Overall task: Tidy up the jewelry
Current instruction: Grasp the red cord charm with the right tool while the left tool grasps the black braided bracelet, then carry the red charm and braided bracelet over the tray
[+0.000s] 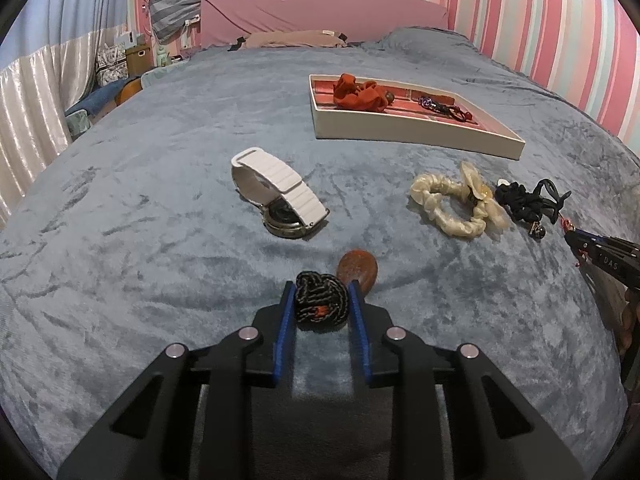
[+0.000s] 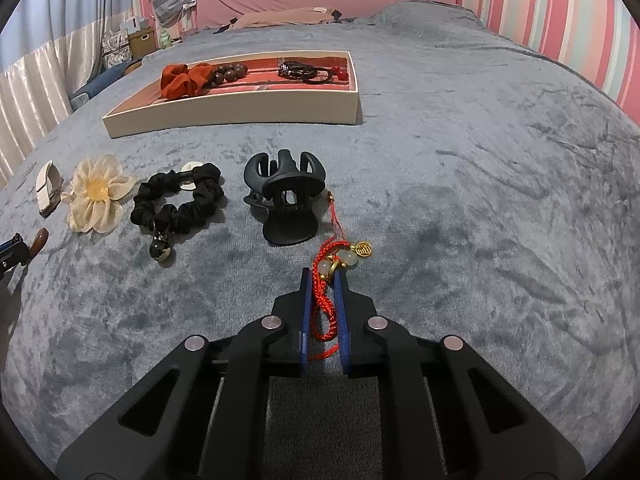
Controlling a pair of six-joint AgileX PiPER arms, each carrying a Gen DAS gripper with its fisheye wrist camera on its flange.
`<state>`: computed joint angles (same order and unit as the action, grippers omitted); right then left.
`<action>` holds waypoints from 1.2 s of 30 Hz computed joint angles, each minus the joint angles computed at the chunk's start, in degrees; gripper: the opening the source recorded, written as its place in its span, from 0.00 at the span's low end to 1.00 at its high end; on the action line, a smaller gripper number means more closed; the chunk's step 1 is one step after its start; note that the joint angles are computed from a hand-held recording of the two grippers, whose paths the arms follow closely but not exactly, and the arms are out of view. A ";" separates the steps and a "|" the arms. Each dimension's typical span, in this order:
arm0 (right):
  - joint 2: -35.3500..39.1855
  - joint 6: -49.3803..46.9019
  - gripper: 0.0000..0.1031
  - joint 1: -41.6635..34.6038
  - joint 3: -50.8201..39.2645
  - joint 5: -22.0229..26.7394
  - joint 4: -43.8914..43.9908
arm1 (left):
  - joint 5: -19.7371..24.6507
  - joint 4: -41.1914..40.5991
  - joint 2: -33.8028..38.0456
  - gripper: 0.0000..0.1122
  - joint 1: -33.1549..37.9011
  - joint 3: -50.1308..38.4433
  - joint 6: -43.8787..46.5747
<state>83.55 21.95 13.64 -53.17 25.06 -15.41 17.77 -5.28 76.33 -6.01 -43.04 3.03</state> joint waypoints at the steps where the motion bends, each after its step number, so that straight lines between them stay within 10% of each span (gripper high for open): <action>1: -0.06 0.06 0.11 0.02 0.04 -0.04 -0.07 | -0.05 0.01 -0.13 0.24 0.07 -0.01 -0.11; 20: -3.97 -6.30 0.11 -2.62 -7.86 1.35 6.56 | 2.32 7.96 3.91 0.23 -5.34 -15.72 -9.79; 36: 23.39 -15.78 0.11 -3.32 -50.73 15.41 14.85 | 16.80 10.33 30.69 0.23 -7.12 -56.78 -13.41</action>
<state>106.94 6.17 10.31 -103.90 40.48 -0.56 34.57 5.05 107.02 -13.12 -99.82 -10.38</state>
